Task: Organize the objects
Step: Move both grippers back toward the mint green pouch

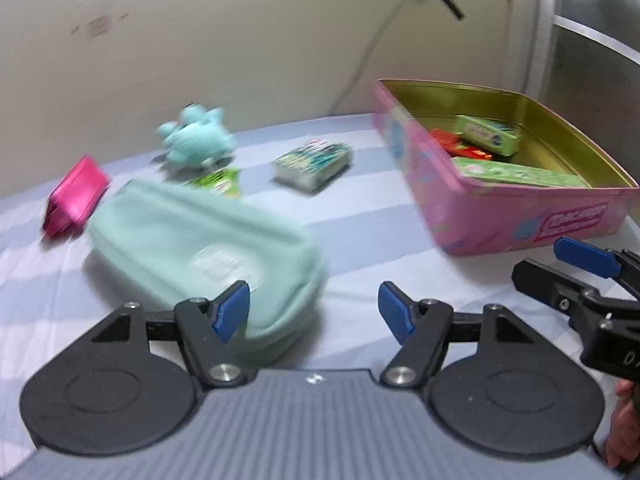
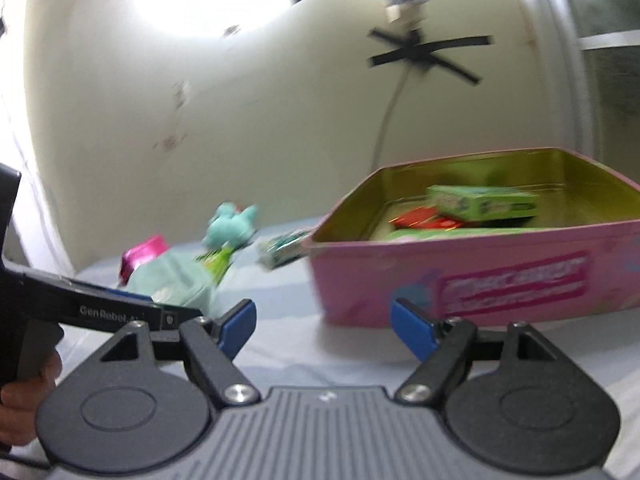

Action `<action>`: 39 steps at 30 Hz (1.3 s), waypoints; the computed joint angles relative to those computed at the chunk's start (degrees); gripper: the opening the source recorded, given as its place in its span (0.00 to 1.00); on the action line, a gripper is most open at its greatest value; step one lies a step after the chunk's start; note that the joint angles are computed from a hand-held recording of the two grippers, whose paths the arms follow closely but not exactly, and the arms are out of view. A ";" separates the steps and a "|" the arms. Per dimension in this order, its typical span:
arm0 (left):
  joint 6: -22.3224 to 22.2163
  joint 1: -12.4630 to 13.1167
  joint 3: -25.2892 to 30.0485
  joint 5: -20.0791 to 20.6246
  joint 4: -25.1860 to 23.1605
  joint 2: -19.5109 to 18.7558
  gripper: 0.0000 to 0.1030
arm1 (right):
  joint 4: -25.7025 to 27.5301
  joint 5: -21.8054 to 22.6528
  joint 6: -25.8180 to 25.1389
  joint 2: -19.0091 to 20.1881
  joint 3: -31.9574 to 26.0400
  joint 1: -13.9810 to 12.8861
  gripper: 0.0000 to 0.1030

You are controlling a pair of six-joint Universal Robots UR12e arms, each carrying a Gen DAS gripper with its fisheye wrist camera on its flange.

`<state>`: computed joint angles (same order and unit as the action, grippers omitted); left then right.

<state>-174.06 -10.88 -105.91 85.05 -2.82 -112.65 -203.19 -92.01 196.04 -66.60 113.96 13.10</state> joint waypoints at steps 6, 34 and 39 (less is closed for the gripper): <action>-1.82 2.96 -2.77 0.25 2.17 0.95 0.78 | 4.54 2.35 -4.29 1.66 -3.54 2.10 0.75; -14.89 11.74 -7.40 -4.90 6.25 2.69 0.84 | 19.46 28.54 -3.00 3.11 -9.19 -0.94 0.49; -11.13 10.19 -6.63 -8.89 6.43 2.22 0.84 | 21.56 29.16 -10.53 -4.85 -0.10 -4.56 0.47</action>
